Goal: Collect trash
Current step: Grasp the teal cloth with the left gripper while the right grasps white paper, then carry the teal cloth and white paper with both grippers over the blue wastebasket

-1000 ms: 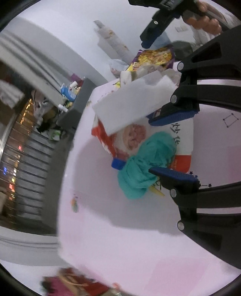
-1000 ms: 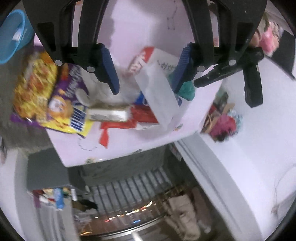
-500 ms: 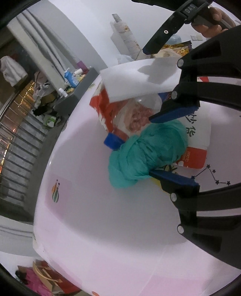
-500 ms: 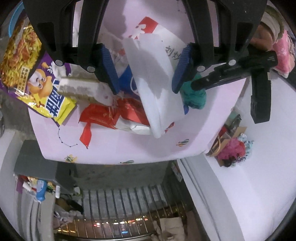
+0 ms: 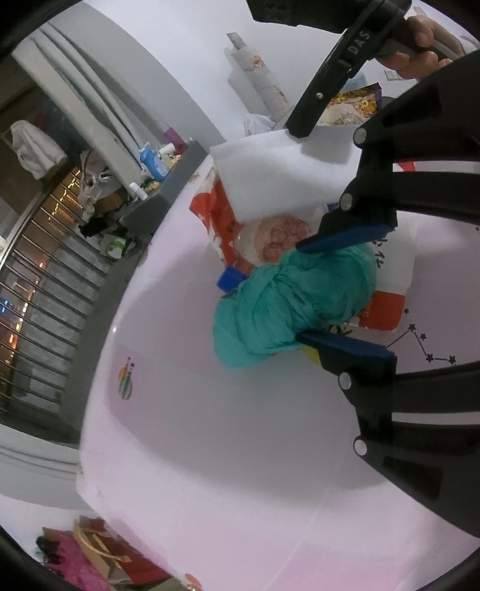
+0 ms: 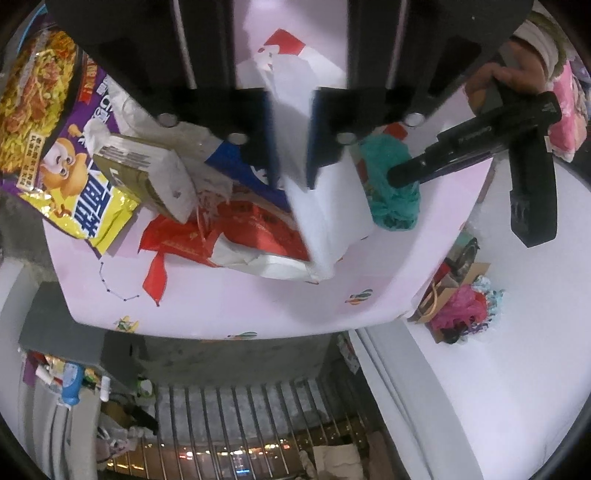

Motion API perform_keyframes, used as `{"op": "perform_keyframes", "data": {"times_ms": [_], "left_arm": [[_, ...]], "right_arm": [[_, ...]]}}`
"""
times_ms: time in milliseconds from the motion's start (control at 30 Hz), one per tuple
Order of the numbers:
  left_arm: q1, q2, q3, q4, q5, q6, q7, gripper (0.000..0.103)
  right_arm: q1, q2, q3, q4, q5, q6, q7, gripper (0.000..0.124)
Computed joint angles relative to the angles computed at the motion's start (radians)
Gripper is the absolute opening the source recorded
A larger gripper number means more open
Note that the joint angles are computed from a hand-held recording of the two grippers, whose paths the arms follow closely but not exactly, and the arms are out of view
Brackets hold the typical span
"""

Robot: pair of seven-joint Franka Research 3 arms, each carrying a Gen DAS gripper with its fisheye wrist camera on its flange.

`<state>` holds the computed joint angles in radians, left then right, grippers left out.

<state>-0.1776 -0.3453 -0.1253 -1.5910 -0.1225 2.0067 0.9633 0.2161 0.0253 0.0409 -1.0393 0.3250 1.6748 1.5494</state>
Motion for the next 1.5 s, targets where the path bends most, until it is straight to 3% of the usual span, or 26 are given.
{"op": "perform_keyframes", "data": {"times_ms": [167, 767, 1500], "left_arm": [[-0.001, -0.022, -0.007, -0.009, 0.020, 0.004, 0.002, 0.040], [-0.027, -0.045, -0.037, 0.066, 0.088, 0.005, 0.049, 0.040], [-0.086, 0.046, -0.109, 0.249, 0.127, -0.002, 0.118, 0.040]], "right_arm": [[-0.005, -0.024, -0.005, -0.028, 0.017, 0.023, 0.010, 0.001], [-0.017, -0.137, -0.021, -0.134, 0.085, 0.123, 0.019, 0.000], [-0.082, -0.349, -0.096, -0.326, 0.099, 0.220, 0.016, 0.000]]}}
